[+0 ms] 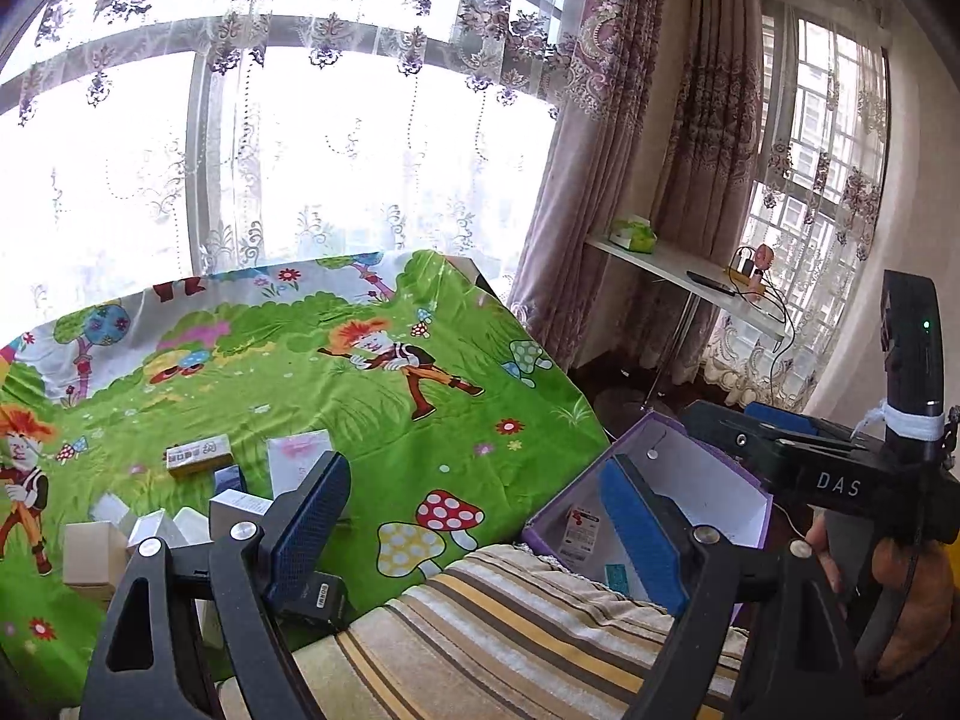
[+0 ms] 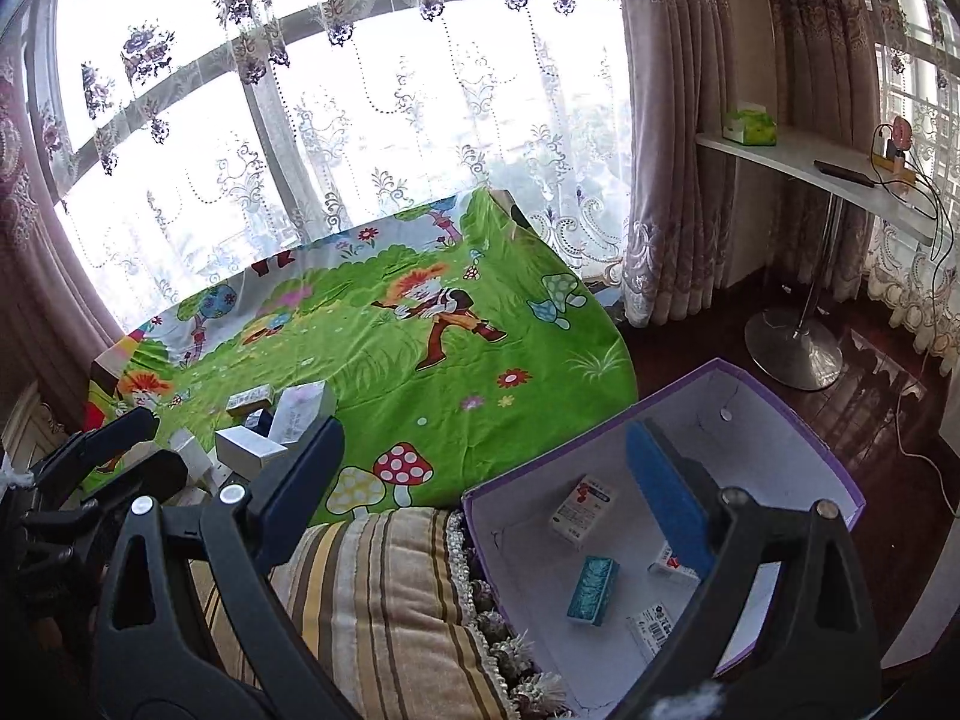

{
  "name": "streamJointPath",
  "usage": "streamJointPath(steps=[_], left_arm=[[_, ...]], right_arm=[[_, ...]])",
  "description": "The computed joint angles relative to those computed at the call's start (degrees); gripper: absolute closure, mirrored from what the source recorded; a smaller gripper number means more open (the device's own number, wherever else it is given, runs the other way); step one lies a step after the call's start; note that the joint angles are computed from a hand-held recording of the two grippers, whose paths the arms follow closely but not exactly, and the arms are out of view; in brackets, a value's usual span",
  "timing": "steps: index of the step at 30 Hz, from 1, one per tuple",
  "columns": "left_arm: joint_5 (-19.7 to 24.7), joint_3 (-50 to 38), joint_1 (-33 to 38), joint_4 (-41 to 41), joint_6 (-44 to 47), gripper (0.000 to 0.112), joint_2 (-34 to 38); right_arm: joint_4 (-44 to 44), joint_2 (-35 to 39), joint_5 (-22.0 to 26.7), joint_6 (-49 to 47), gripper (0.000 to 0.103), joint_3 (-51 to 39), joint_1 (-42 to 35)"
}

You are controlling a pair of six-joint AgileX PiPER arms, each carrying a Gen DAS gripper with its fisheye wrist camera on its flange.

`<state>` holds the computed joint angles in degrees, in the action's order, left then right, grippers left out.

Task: Organize rigid objects
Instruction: 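Move both grippers back over the remaining boxes on the bed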

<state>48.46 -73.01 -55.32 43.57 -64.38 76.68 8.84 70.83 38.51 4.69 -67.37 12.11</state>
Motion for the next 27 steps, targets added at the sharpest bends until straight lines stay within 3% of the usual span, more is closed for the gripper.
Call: streamJointPath(steps=[5, 11, 19, 27], left_arm=[[4.1, 4.4, 3.6, 3.4, -3.1, 0.026, -6.4], [5.5, 9.9, 14.4, -1.1, -1.0, 0.026, -14.0], [2.1, 17.0, 35.2, -18.1, 12.4, 0.026, -20.0], [0.2, 20.0, 42.4, -25.0, 18.5, 0.026, -19.6]], right_arm=[[-0.4, 2.0, -0.1, 0.5, 0.007, -2.6, 3.0], [-3.8, 4.2, -0.1, 3.0, 0.007, -5.3, 8.2], [-7.4, 8.6, 0.5, 6.0, 0.007, -10.1, 14.7], [-11.4, 15.2, 3.5, 6.7, 0.007, -16.6, 21.5]])
